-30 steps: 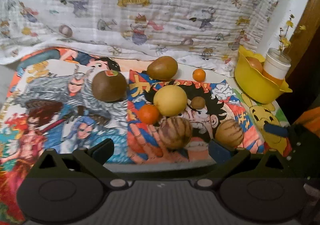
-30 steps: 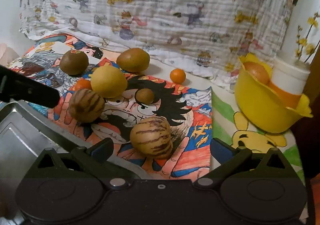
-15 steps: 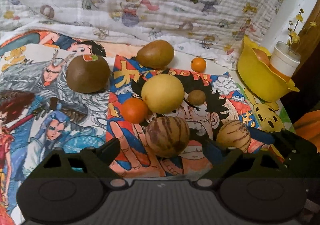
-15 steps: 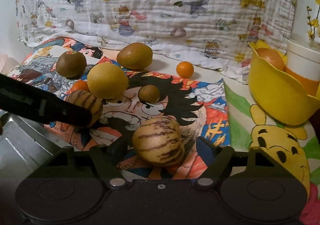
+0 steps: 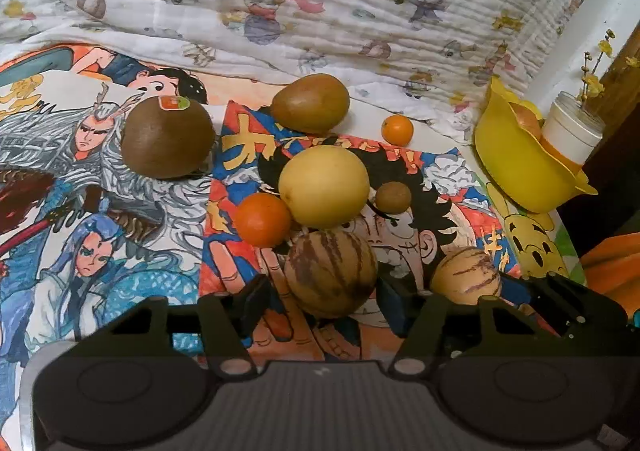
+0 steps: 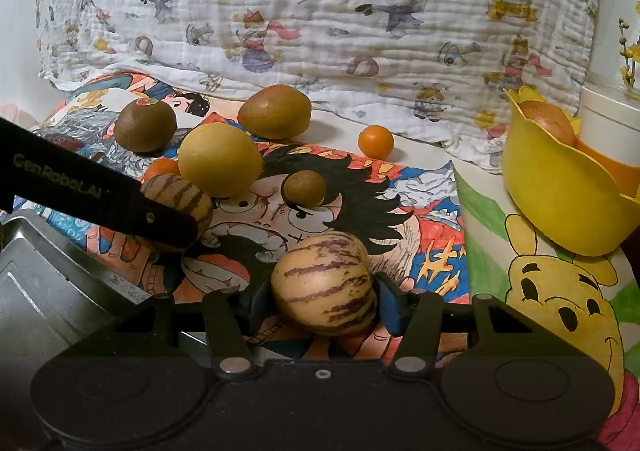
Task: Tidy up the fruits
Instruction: 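Grasp a striped melon with the left tool while the right tool grasps the other striped melon, then carry both striped melons over the grey tray with both tools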
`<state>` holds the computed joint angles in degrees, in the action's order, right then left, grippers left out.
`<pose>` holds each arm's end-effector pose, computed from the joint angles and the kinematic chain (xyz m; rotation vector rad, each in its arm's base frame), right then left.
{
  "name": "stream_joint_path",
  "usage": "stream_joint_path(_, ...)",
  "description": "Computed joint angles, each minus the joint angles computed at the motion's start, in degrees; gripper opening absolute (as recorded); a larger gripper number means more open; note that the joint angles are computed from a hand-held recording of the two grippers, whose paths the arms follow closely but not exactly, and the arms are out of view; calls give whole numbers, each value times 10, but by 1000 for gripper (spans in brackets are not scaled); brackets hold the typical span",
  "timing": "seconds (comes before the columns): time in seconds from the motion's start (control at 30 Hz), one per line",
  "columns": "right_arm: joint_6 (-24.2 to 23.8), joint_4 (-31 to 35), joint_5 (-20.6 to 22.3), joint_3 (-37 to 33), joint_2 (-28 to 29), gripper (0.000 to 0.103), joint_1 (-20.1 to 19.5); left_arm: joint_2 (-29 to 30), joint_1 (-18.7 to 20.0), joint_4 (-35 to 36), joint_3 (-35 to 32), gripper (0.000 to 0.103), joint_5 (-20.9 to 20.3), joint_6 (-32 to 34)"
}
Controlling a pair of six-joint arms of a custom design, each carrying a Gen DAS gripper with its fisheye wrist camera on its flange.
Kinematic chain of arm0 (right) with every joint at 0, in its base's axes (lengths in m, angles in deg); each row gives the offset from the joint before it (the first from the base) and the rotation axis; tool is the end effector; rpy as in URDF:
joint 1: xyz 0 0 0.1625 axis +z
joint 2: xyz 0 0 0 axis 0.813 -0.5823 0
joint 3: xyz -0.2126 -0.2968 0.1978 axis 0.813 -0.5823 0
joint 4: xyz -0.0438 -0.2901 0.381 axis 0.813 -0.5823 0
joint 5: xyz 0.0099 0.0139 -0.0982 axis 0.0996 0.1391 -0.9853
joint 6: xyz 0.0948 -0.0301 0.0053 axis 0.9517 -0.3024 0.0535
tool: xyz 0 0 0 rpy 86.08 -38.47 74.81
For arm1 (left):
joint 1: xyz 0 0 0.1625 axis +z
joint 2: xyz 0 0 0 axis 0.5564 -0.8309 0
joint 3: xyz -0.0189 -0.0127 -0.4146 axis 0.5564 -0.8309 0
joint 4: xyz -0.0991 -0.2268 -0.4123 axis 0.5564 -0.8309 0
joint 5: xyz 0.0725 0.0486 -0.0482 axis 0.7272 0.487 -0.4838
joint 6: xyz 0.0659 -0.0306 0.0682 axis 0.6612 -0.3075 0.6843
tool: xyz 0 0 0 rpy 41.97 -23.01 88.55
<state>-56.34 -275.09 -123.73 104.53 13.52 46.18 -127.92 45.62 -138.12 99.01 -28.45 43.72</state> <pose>0.1859 -0.6979 -0.0898 0.1410 -2.0210 0.9183 -0.0018 -0.8316 0.1082 0.9182 2.7557 -0.3643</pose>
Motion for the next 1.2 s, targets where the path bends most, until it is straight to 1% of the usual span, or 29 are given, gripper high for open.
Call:
stream_joint_path(0.37,-9,-10,0,-4,5,56,-2,9,0,-16,-4,62,-5,-3)
stream_joint_path(0.4,-9,-12,0,-6,6,56,-2,10,0,-21,-2,60,-7,-2)
stream_joint_path(0.43,-10,-15,-1,-7,7,56,-2,10,1,-22,-2,55,-13,-2)
stream_joint_path(0.47,-13,-17,-2,-11,9,56,-2,10,2,-21,-2,55,-18,-6)
stream_joint_path(0.57,-18,-23,-4,-17,14,55,-1,7,1,-35,7,54,-14,-5)
stream_joint_path(0.63,-16,-29,0,-15,13,55,-1,3,0,-37,12,54,-11,-10)
stream_joint_path(0.73,-31,-55,3,-17,18,55,4,-8,0,-41,21,53,-14,-11)
stream_joint_path(0.93,-41,-76,14,-4,15,55,23,-42,2,-49,45,53,-29,-14)
stream_joint_path(1.03,-29,-77,28,6,11,55,35,-62,5,-54,62,53,-32,-15)
stream_joint_path(1.2,12,-60,57,22,8,55,50,-93,14,-57,83,53,-33,-20)
